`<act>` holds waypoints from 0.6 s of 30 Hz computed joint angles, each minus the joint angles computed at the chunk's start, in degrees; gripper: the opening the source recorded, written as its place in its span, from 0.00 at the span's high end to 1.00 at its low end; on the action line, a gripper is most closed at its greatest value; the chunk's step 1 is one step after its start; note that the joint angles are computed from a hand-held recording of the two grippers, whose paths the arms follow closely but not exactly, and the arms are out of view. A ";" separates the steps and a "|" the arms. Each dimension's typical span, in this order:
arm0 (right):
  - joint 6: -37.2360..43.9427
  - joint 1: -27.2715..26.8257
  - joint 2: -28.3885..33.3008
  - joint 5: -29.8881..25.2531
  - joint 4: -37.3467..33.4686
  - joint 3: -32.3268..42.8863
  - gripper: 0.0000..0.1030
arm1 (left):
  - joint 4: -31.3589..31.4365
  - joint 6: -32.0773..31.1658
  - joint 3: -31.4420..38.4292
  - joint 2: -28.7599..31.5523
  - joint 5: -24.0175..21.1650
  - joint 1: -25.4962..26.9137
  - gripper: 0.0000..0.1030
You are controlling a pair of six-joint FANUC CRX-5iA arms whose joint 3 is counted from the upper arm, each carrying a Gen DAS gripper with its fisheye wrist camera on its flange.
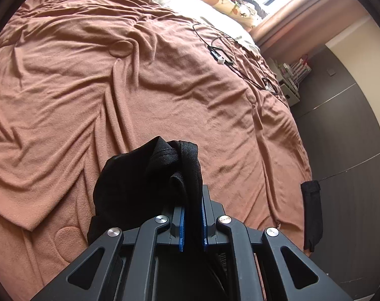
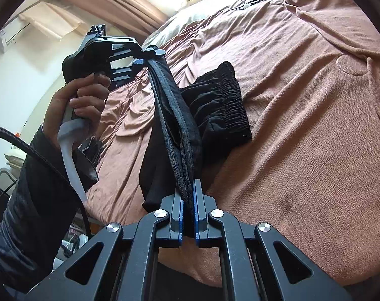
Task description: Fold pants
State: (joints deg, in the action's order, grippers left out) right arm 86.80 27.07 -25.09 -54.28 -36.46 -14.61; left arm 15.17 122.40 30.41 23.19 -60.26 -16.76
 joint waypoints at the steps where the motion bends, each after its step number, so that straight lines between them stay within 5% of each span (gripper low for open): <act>1: -0.02 -0.32 -0.17 -0.12 -0.16 -0.20 0.97 | 0.17 -0.21 0.92 0.81 -0.42 -0.14 0.90; 11: -1.45 -1.05 -1.48 -0.65 -0.03 -2.01 0.97 | 0.98 -1.99 9.74 7.94 -4.52 -2.10 0.86; 16: -3.56 0.80 -2.15 -0.32 1.68 -2.99 0.98 | 2.80 -3.97 6.48 6.48 -1.51 -2.42 0.46; 18: -4.05 1.17 -2.16 -0.25 1.95 -3.14 0.98 | 2.01 -3.78 4.79 5.07 -1.01 -2.46 0.39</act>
